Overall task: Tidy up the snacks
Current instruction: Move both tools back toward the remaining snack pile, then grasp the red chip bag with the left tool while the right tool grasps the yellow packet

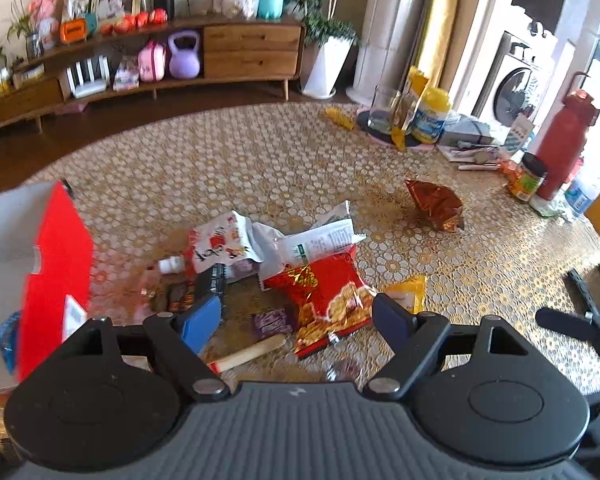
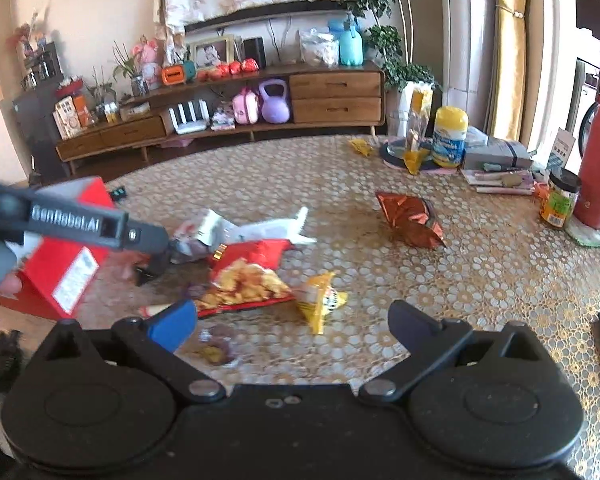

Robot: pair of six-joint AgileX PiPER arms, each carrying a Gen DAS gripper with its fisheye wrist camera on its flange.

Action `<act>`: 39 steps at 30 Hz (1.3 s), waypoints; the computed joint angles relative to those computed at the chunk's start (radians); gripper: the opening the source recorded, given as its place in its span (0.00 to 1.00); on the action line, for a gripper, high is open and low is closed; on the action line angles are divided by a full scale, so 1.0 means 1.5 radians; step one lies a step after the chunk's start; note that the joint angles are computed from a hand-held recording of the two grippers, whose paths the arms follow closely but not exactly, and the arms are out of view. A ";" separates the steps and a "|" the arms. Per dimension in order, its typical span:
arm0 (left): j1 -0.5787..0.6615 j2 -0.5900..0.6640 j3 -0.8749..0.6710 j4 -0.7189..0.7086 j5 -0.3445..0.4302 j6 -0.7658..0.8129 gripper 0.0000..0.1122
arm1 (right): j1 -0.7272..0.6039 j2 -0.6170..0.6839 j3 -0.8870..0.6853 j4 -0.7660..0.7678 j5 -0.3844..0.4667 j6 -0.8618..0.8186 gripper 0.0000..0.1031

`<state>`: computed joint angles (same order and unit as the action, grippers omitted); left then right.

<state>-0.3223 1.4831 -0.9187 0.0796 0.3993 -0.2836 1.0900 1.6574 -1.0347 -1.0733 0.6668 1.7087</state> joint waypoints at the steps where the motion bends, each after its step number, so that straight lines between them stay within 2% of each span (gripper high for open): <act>1: -0.002 0.020 -0.014 0.002 0.002 -0.008 0.74 | -0.012 0.006 0.004 -0.005 -0.012 -0.001 0.99; 8: -0.016 0.160 -0.132 -0.023 0.034 -0.024 0.74 | -0.076 0.066 0.002 -0.039 -0.093 -0.018 0.93; 10: -0.021 0.193 -0.160 -0.016 0.038 -0.041 0.74 | -0.089 0.088 -0.006 -0.041 -0.110 -0.025 0.89; 12: -0.026 0.221 -0.182 -0.009 0.041 -0.054 0.74 | -0.109 0.107 -0.015 -0.037 -0.135 -0.037 0.80; 19: -0.028 0.295 -0.237 -0.054 0.054 -0.037 0.74 | -0.143 0.169 -0.050 -0.043 -0.171 -0.042 0.71; 26: -0.024 0.314 -0.241 -0.061 0.039 -0.045 0.73 | -0.159 0.209 -0.084 -0.012 -0.197 -0.081 0.56; 29: -0.027 0.311 -0.239 -0.049 0.035 -0.060 0.69 | -0.159 0.215 -0.090 -0.025 -0.198 -0.067 0.50; 32: -0.030 0.305 -0.230 -0.030 0.030 -0.084 0.63 | -0.157 0.219 -0.095 -0.023 -0.194 -0.071 0.35; 35: -0.042 0.294 -0.220 0.042 0.030 -0.142 0.56 | -0.155 0.214 -0.088 -0.036 -0.196 -0.054 0.23; 39: -0.035 0.276 -0.206 0.028 0.030 -0.128 0.52 | -0.151 0.206 -0.084 -0.042 -0.189 -0.048 0.15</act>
